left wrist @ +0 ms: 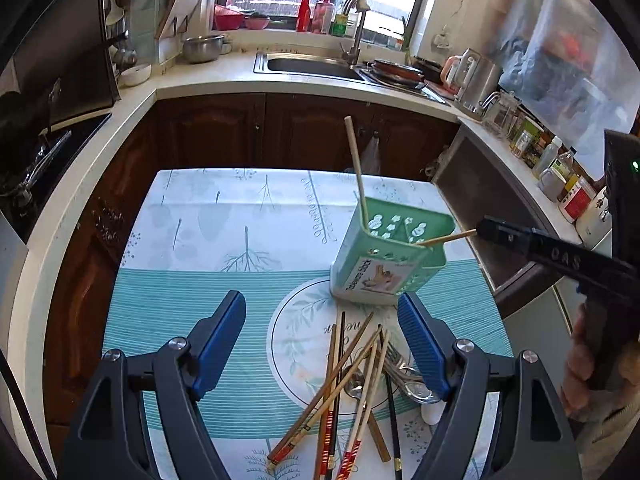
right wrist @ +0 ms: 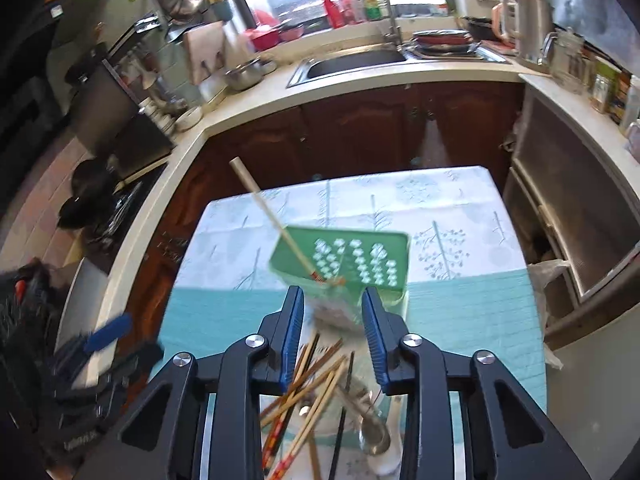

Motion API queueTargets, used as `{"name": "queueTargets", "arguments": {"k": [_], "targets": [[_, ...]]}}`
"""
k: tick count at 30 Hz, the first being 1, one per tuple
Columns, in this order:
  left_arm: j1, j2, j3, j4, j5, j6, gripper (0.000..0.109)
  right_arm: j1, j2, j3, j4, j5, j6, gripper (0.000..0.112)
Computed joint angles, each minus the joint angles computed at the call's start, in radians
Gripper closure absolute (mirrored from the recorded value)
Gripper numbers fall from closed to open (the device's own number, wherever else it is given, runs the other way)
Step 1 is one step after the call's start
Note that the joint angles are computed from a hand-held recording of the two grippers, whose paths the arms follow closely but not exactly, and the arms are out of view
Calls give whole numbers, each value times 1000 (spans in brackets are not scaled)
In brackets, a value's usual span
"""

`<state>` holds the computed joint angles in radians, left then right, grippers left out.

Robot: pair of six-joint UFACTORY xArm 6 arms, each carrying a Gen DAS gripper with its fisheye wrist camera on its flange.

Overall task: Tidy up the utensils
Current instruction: 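Move both open tools back down to the chopstick pile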

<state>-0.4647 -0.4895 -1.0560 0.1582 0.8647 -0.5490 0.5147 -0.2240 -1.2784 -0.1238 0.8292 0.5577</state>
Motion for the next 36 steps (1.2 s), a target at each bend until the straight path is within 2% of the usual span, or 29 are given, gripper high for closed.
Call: {"name": "queueTargets", "arguments": {"k": [1,3,5,8,11,14,20,22,24,26,29,36], "targets": [[2,-4,11,1,-6,1,32,-7,27,-17,-10,-15,8,88],[2,-11,30,9,-13,0,32,-14,58,-15,-46,-60,40,103],[0,-17,45,31,-16,-1,32,-17,85,-15,-86,-122,75,105],[3,-11,47,56,-13,2,32,-7,139,-85,-150,-121,100,107],[15,-9,50,47,-17,10,32,25,228,-254,-231,-20,91,108],[24,-6,53,38,-17,12,32,67,360,-494,-271,150,43,108],[34,-1,65,20,-9,21,32,117,690,-1011,-170,427,-80,108],[36,-2,70,19,-5,24,32,115,791,-1161,-92,492,-110,102],[37,0,72,19,-1,27,32,115,795,-1143,-63,456,-104,83],[38,0,74,16,-2,30,32,121,715,-991,-78,340,-86,72],[37,6,73,9,4,30,30,120,597,-796,-66,207,-78,72],[27,-6,101,16,7,15,28,122,348,-468,-60,65,-31,72]]}}
